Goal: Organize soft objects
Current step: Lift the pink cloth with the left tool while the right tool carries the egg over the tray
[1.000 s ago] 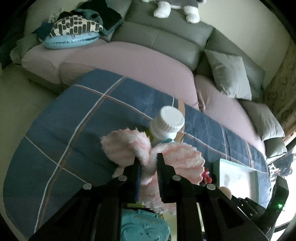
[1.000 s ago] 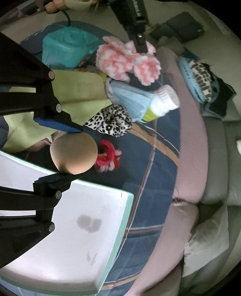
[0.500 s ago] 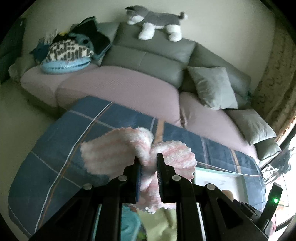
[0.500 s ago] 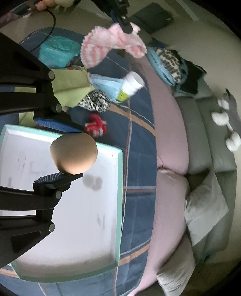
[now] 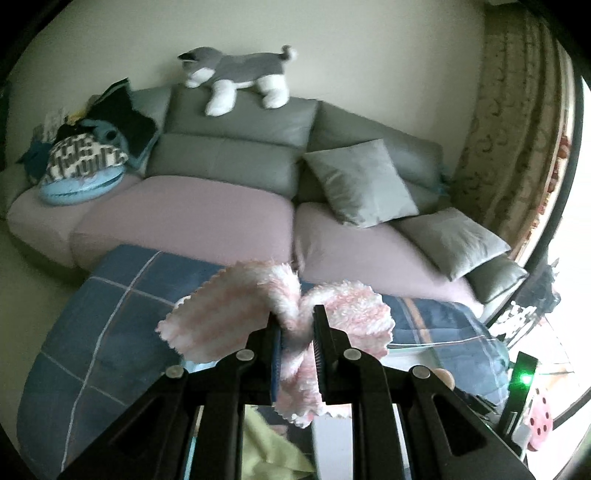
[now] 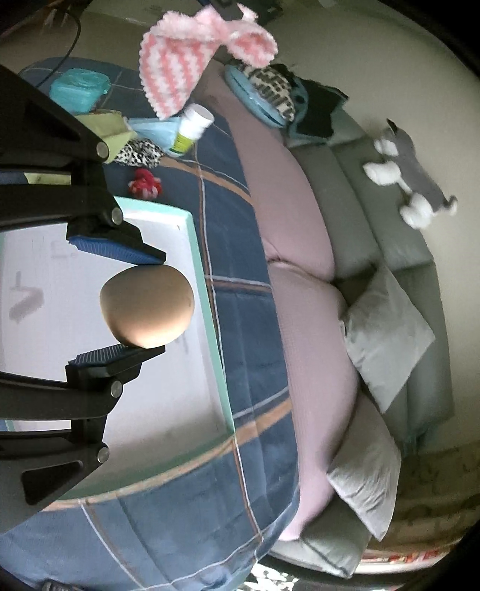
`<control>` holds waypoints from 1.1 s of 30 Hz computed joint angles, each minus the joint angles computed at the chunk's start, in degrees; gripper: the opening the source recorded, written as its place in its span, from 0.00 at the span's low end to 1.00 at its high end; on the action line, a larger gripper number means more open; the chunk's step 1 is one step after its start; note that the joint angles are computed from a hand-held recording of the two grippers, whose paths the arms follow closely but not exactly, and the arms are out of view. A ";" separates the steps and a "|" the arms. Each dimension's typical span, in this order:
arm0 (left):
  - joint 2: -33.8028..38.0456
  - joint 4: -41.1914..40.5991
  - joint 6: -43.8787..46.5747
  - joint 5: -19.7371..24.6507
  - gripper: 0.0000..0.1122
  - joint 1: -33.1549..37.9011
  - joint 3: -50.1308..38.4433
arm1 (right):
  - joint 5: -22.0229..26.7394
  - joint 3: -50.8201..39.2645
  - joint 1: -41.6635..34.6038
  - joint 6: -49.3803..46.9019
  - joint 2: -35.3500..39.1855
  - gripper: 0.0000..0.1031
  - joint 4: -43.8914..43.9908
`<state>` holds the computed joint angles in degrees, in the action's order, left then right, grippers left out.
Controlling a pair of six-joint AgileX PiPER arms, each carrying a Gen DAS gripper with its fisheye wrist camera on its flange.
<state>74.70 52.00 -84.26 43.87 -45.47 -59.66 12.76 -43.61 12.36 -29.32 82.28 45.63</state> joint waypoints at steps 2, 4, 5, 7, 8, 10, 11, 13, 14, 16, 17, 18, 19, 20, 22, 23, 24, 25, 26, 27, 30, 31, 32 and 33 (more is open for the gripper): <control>1.04 0.07 0.47 0.22 0.14 -1.07 -1.64 | 0.89 0.30 -1.85 -3.02 -0.62 0.42 3.10; 2.12 0.10 1.05 0.24 0.14 -2.01 -3.29 | 0.94 0.81 -2.95 -3.47 -1.36 0.42 3.51; 2.81 0.20 1.35 0.30 0.14 -2.48 -4.23 | 0.87 0.96 -3.71 -1.97 -1.76 0.42 1.89; 4.27 -0.13 2.09 -0.09 0.14 -2.95 -5.88 | 0.53 1.12 -4.54 0.39 -1.83 0.42 -0.66; 5.08 -0.45 2.60 -0.47 0.14 -3.13 -6.74 | 0.68 1.22 -5.46 0.44 -1.77 0.42 -0.90; 7.01 -1.15 3.76 -0.97 0.14 -3.87 -8.92 | 1.56 1.39 -7.63 -1.90 -1.44 0.42 1.16; 8.23 -1.55 4.47 -1.53 0.14 -4.28 -10.15 | 1.86 1.51 -8.83 -2.51 -1.23 0.42 1.71; 10.20 -2.55 6.08 -2.54 0.14 -4.73 -12.13 | 1.62 1.90 -10.77 -0.35 -1.12 0.42 -0.50; 11.24 -3.18 6.96 -2.99 0.14 -4.78 -13.21 | 1.55 2.01 -11.63 0.21 -1.08 0.42 -1.14; 13.11 -4.24 8.25 -3.95 0.14 -5.25 -14.93 | 1.95 2.33 -13.98 -0.80 -1.09 0.42 -0.18; 14.01 -4.74 8.79 -4.58 0.14 -5.49 -15.57 | 2.36 2.46 -15.17 -2.69 -1.00 0.42 1.57; 14.98 -5.49 9.63 -5.10 0.14 -5.55 -16.47 | 2.75 2.50 -16.13 -3.93 -0.86 0.42 2.62; 16.31 -6.63 10.81 -5.93 0.14 -5.67 -17.59 | 2.99 2.53 -17.04 -4.69 -0.76 0.42 3.21; 17.19 -7.44 11.60 -6.38 0.14 -5.73 -18.41 | 3.04 2.59 -17.81 -4.84 -0.71 0.42 3.32; 19.35 -9.67 13.62 -7.65 0.14 -5.85 -20.09 | 3.15 2.69 -19.18 -5.08 -0.46 0.42 3.51; 20.47 -10.76 14.56 -8.28 0.14 -5.95 -20.85 | 3.32 2.71 -19.93 -5.84 -0.24 0.42 4.14; 21.71 -11.89 15.52 -8.77 0.14 -6.00 -21.83 | 3.42 2.67 -20.47 -5.78 0.01 0.42 4.12; 22.72 -13.02 16.47 -9.48 0.14 -6.03 -22.43 | 3.39 2.63 -20.82 -5.43 0.29 0.42 3.84; 23.81 -13.97 17.25 -9.96 0.14 -6.09 -23.11 | 3.45 2.61 -21.41 -5.60 0.58 0.42 3.93; 24.87 -14.89 17.95 -10.27 0.14 -6.07 -23.75 | 3.57 2.63 -21.85 -6.24 0.79 0.42 4.52; 28.26 -18.08 20.54 -11.55 0.14 -5.79 -25.73 | 4.16 2.64 -23.34 -9.78 1.66 0.42 7.81; 29.13 -18.84 21.10 -11.82 0.14 -5.62 -26.14 | 4.24 2.67 -23.66 -10.39 1.89 0.42 8.39; 30.12 -19.44 21.37 -12.07 0.14 -5.45 -26.48 | 4.34 2.67 -24.06 -11.19 2.24 0.42 9.09; 31.02 -19.78 21.37 -12.22 0.14 -5.27 -26.73 | 4.28 2.59 -24.12 -11.38 2.55 0.42 9.32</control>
